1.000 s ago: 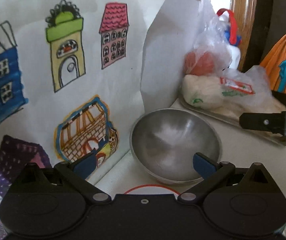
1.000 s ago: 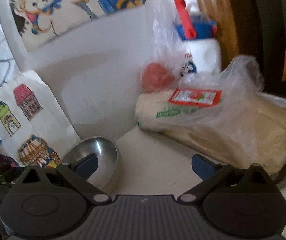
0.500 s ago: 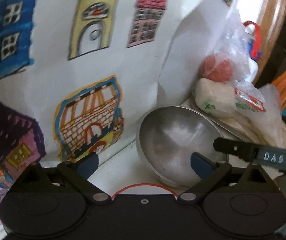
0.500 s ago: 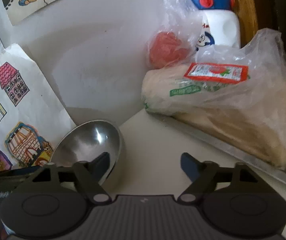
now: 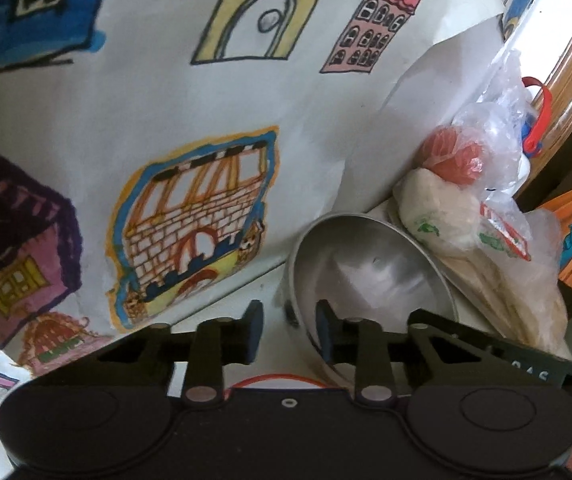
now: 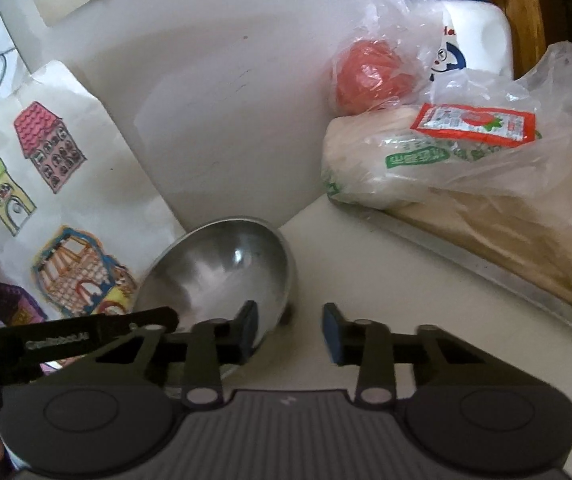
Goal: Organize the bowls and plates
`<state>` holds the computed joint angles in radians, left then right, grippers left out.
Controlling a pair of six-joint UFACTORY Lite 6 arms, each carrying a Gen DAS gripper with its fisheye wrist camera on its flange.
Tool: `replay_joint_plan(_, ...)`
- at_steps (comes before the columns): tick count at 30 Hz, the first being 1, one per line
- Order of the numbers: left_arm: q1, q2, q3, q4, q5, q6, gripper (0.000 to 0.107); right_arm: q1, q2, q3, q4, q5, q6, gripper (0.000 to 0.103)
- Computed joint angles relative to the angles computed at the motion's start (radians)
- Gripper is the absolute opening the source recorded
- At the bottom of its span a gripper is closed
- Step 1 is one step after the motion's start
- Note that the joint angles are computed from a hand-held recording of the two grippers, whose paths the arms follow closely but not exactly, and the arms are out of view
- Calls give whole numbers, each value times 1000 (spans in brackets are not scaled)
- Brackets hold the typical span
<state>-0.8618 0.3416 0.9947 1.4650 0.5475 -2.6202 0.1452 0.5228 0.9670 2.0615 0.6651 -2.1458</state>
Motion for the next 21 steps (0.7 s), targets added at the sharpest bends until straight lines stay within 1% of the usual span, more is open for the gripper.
replay_joint_plan(2,-6,14,26,-18,0,20,20,29,-38,-34,81,-54,-75,24)
replay_joint_plan(4,-14,33,57,-47,11,48,20,43,-55,-56,147,-66,-123,22)
replay_joint_plan(8,-36,22,61,-34,24,8,19,-2,-143,-137,125,-23,-96,21)
replay_joint_plan(11,-66,-16,59,-48,48,19,19,-31,-292,-240,94,-22,-83,21)
replay_joint_plan(15,-149,-75,87,-135,149,114,19,-75,-520,-358,-35,-32,25,22)
replay_joint_plan(19,-251,-152,103,-208,260,178,19,-103,-792,-470,-218,-54,222,22)
replay_joint_plan(21,-321,-191,110,-234,333,195,19,-93,-949,-535,-320,-68,356,22)
